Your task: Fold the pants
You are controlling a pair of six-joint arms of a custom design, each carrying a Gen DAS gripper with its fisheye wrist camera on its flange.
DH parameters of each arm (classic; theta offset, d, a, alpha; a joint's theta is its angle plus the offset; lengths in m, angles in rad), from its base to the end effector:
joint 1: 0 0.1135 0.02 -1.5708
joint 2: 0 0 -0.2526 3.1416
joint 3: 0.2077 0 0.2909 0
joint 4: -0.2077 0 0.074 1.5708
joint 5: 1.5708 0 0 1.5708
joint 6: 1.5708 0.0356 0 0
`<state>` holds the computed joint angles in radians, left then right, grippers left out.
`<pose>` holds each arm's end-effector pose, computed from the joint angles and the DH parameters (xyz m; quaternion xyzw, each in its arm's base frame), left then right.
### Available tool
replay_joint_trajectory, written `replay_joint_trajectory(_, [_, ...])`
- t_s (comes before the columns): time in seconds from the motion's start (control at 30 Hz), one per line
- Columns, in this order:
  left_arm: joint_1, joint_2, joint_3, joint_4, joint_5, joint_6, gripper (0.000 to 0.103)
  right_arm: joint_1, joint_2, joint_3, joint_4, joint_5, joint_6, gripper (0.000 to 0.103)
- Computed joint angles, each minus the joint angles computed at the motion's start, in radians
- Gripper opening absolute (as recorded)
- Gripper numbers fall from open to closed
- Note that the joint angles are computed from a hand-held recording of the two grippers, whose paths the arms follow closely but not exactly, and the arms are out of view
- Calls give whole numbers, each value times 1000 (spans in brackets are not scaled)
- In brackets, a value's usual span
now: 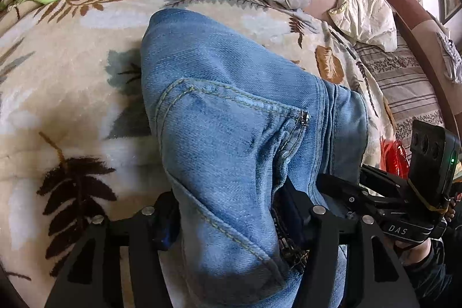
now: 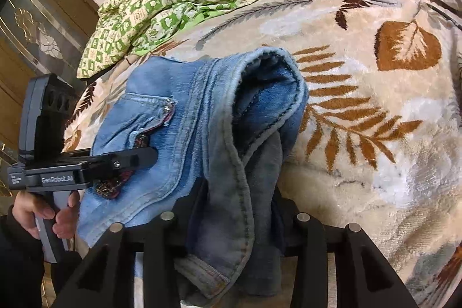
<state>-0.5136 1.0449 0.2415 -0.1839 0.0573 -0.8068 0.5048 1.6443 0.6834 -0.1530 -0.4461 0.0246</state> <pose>0.1683 -0.0973 0.0773 -0.1317 0.9483 -0.1980 0.2103 0.2530 0.1574 0.0712 -0.2745 0.9107 0.2657 0.1568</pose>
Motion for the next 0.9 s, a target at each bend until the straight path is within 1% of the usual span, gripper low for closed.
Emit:
replay_joint_trajectory(0.03, [-2, -15, 0, -12, -8, -5, 70, 3, 1, 2, 2, 8, 3, 59])
replay_joint_trajectory(0.07, [-4, -47, 3, -53, -20, -12, 81, 4, -5, 1, 2, 28, 7, 72])
replay_joint_trajectory(0.1, [-2, -84, 4, -106, -29, -18, 85, 2, -16, -1, -2, 50, 9, 78])
replay_joint_trajectory(0.13, [-8, -125, 18, -183, -38, -36, 88, -8, -30, 2, -22, 56, 7, 81])
replay_joint_trajectory(0.17, [-17, -186, 27, -259, -35, -38, 88, -31, -47, 11, -66, 28, 0, 81])
replay_joint_trajectory(0.2, [-33, -235, 31, -313, -43, -34, 88, -54, -67, 20, -108, -1, -4, 81])
replay_joint_trajectory(0.23, [-84, -294, 50, -397, -88, -33, 89, -88, -103, 22, -153, -49, -19, 83])
replay_joint_trajectory(0.27, [-163, -334, 79, -480, -158, -40, 92, -106, -133, 20, -180, -74, -33, 88])
replay_joint_trajectory(0.33, [-315, -380, 119, -581, -273, -68, 95, -141, -214, 6, -243, -93, -73, 95])
replay_joint_trajectory(0.37, [-414, -379, 148, -634, -344, -99, 95, -163, -251, -1, -279, -120, -100, 95])
replay_joint_trajectory(0.4, [-499, -371, 170, -669, -393, -119, 95, -185, -265, 2, -321, -162, -128, 95])
replay_joint_trajectory(0.43, [-560, -359, 185, -688, -429, -130, 95, -213, -270, 9, -380, -215, -163, 95])
replay_joint_trajectory(0.47, [-630, -334, 201, -707, -478, -146, 95, -229, -276, 6, -410, -248, -179, 95])
replay_joint_trajectory(0.53, [-765, -245, 241, -748, -580, -183, 95, -250, -299, -13, -443, -294, -185, 95])
replay_joint_trajectory(0.57, [-810, -206, 255, -754, -611, -187, 95, -254, -314, -26, -447, -302, -171, 95])
replay_joint_trajectory(0.63, [-864, -161, 266, -763, -646, -209, 95, -258, -314, -32, -456, -320, -152, 95])
replay_joint_trajectory(0.8, [-923, -140, 238, -747, -683, -248, 95, -261, -266, -8, -484, -345, -108, 95])
replay_joint_trajectory(0.9, [-936, -101, 230, -738, -705, -257, 95, -246, -250, -7, -449, -370, -67, 94])
